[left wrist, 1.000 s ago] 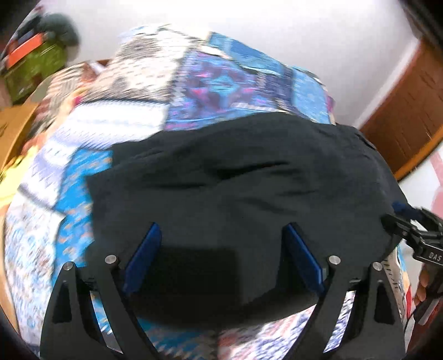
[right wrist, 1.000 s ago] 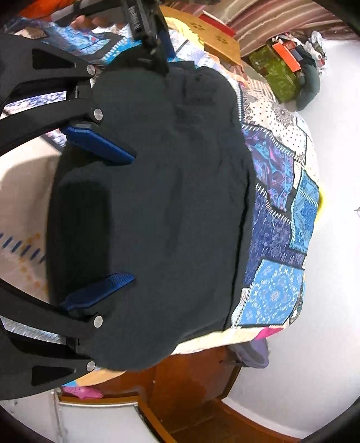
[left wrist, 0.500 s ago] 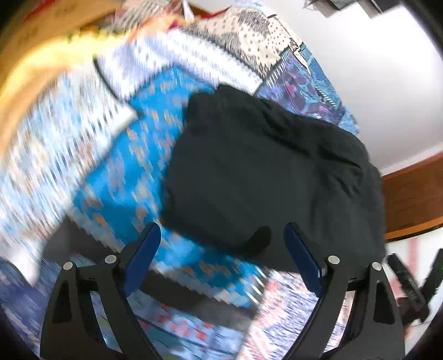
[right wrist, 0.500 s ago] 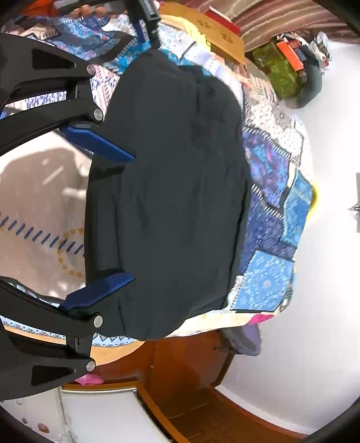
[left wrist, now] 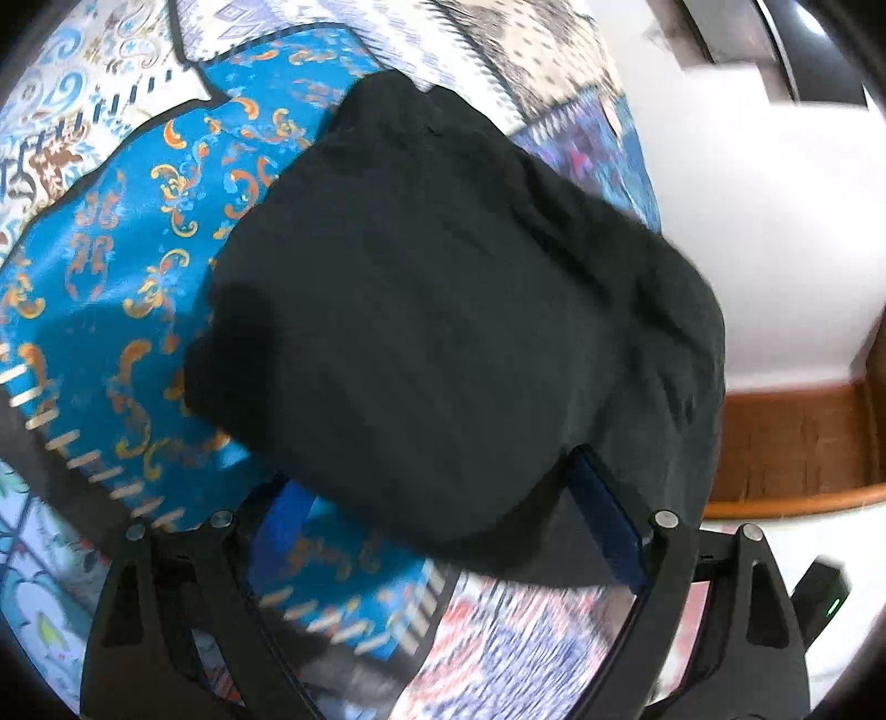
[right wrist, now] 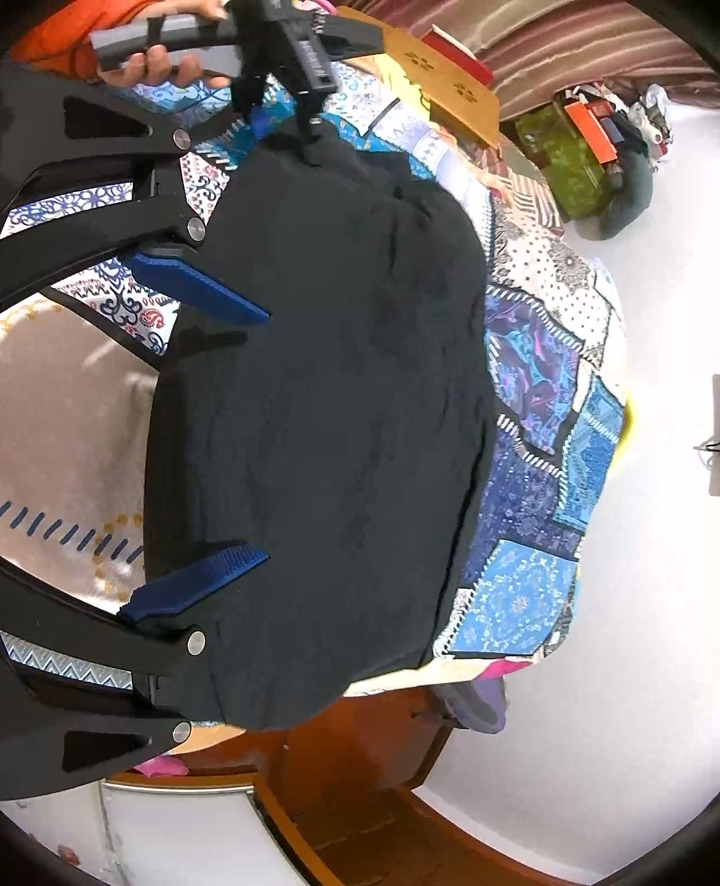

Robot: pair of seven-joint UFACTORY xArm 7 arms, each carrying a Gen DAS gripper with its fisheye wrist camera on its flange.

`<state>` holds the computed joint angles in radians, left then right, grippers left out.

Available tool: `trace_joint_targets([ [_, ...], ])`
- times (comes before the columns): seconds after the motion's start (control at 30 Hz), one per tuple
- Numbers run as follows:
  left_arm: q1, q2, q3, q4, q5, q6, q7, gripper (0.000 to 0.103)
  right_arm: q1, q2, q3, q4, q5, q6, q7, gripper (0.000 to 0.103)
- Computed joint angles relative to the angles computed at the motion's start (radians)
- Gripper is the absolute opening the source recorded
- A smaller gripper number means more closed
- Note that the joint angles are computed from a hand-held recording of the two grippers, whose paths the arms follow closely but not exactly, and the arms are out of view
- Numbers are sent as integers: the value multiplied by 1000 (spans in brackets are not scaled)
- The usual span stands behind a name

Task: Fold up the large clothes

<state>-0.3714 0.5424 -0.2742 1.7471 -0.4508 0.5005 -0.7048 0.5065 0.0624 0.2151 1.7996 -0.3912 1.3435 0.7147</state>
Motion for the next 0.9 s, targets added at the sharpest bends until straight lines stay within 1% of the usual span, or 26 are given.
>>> trace_joint_targets([
  [0.07, -2, 23, -1, 9, -22, -34, -30, 90, -2, 8, -2, 0, 6, 1, 1, 79],
  [0.1, -9, 37, 5, 10, -26, -70, -51, 90, -2, 8, -4, -2, 9, 0, 2, 79],
  [0.13, -16, 40, 14, 5, -18, -96, -72, 90, -4, 9, -5, -7, 14, -4, 3, 79],
  [0.2, -44, 48, 50, 16, 32, -115, -129, 89, -8, 12, -9, -16, 25, -10, 4, 79],
  [0.23, -67, 63, 82, 50, 81, -93, -166, 83, -9, 13, -9, -19, 26, -10, 5, 79],
  [0.27, -109, 80, 138, 98, 165, -47, -217, 77, -9, 14, -10, -21, 24, -10, 6, 79],
  [0.3, -128, 84, 164, 119, 211, -20, -238, 65, -9, 13, -10, -23, 22, -10, 5, 79],
  [0.33, -152, 107, 192, 182, 294, 35, -260, 54, -8, 12, -9, -26, 19, -11, 5, 79],
  [0.37, -170, 120, 213, 227, 353, 79, -274, 49, -7, 12, -9, -26, 17, -10, 5, 79],
  [0.4, -185, 125, 230, 261, 408, 117, -281, 39, -5, 12, -8, -24, 12, -7, 6, 79],
  [0.43, -195, 139, 237, 306, 450, 159, -281, 36, -4, 12, -7, -22, 11, -4, 6, 79],
  [0.47, -212, 152, 252, 359, 498, 209, -286, 34, -5, 12, -8, -18, 16, -3, 2, 79],
  [0.53, -227, 144, 262, 383, 557, 240, -296, 31, -7, 16, -9, -5, 31, 2, -1, 79],
  [0.57, -234, 125, 267, 373, 584, 233, -298, 31, -8, 15, -9, 0, 40, -1, 1, 79],
  [0.6, -234, 85, 266, 320, 605, 210, -302, 30, -8, 14, -9, 4, 45, -5, 3, 79],
  [0.63, -241, 60, 274, 305, 641, 201, -300, 29, -6, 15, -8, 13, 47, -10, 8, 79],
  [0.7, -255, 36, 293, 314, 713, 206, -303, 29, -1, 25, -5, 40, 51, -12, 12, 79],
  [0.77, -284, 27, 326, 367, 807, 232, -319, 28, 7, 52, -3, 86, 65, -17, 4, 79],
  [0.8, -291, 5, 332, 354, 841, 235, -326, 28, 17, 71, -2, 116, 65, -25, 5, 79],
  [0.87, -318, -19, 357, 381, 942, 259, -333, 28, 36, 108, -5, 161, 69, -40, 2, 79],
  [0.9, -319, -13, 357, 404, 972, 269, -329, 28, 48, 137, -5, 195, 83, -50, -4, 79],
])
